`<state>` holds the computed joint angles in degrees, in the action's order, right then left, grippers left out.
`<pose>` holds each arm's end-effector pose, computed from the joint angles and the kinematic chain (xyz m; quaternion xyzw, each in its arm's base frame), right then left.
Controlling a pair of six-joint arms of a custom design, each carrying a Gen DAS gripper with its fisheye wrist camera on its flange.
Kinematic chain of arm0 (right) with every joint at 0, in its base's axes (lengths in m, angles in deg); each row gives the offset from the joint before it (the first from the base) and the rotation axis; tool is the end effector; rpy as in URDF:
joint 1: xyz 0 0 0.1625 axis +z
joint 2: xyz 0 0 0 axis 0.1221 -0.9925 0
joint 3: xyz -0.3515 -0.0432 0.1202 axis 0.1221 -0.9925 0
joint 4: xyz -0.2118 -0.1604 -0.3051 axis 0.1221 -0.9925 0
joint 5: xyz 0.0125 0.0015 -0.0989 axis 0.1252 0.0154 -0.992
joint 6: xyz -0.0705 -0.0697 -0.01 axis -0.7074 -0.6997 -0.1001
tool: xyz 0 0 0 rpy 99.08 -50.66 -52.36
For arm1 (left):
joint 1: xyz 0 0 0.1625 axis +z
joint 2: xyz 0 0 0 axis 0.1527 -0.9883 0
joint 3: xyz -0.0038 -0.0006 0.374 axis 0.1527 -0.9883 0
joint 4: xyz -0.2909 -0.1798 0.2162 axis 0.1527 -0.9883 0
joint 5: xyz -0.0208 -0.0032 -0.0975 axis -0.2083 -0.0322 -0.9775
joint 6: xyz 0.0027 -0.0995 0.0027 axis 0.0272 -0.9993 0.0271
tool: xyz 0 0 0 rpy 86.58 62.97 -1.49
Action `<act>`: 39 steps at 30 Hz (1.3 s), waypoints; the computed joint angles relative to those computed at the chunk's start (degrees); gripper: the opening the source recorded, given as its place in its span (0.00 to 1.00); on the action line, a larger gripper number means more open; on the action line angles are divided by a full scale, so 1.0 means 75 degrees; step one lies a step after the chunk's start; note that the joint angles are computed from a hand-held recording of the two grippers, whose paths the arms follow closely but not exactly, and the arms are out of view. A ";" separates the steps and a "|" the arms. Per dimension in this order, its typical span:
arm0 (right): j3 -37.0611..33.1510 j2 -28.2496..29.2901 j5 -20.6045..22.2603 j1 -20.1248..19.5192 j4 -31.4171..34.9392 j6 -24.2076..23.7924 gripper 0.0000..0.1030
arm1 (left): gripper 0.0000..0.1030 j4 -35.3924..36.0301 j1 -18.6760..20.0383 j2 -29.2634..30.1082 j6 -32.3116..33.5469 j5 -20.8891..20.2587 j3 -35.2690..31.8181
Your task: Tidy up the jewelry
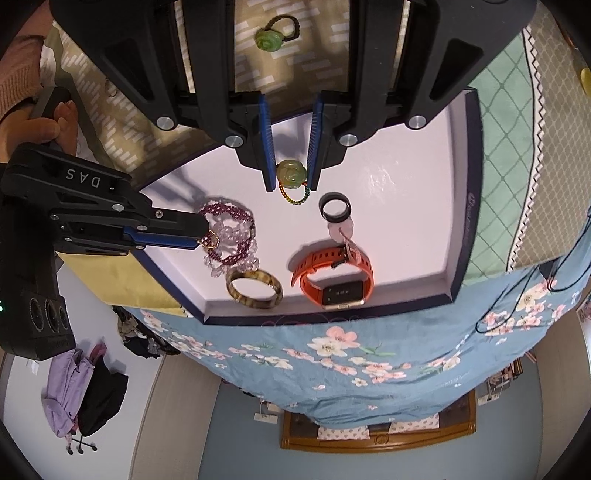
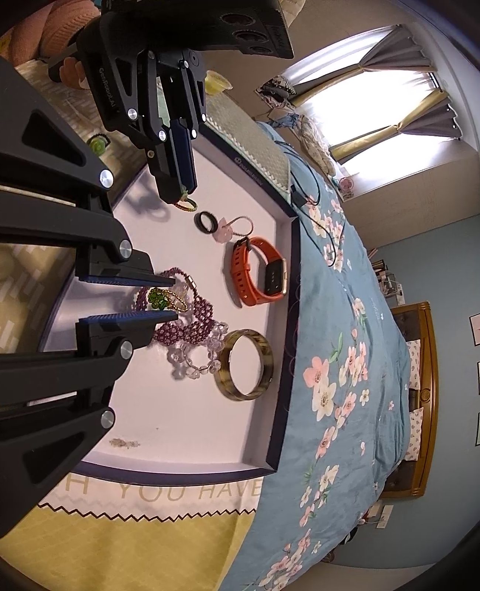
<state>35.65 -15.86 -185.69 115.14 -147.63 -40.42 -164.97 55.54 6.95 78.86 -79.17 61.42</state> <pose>0.3445 -0.4255 -0.0018 0.1071 -0.8959 0.3481 0.2545 -0.0646 -0.5138 0.2628 0.4162 0.8812 -0.1579 0.1593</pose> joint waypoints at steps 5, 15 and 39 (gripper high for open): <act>-0.0014 0.0024 -0.0088 -0.0016 -0.0003 0.0062 0.12 | 0.17 -0.0099 0.0038 0.0101 -0.0054 0.0024 -0.0033; 0.0291 -0.0154 -0.0468 0.0320 -0.0448 0.0078 0.28 | 0.34 -0.0372 0.0048 -0.0800 0.0399 -0.0291 0.0367; 0.1628 -0.0329 -0.0742 0.1443 0.0906 0.2077 0.42 | 0.47 0.1050 0.0193 -0.2035 0.1280 -0.0058 0.1122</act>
<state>47.86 -18.32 -191.25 125.96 -140.83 -24.84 -157.10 56.99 -8.31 88.46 -79.60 69.83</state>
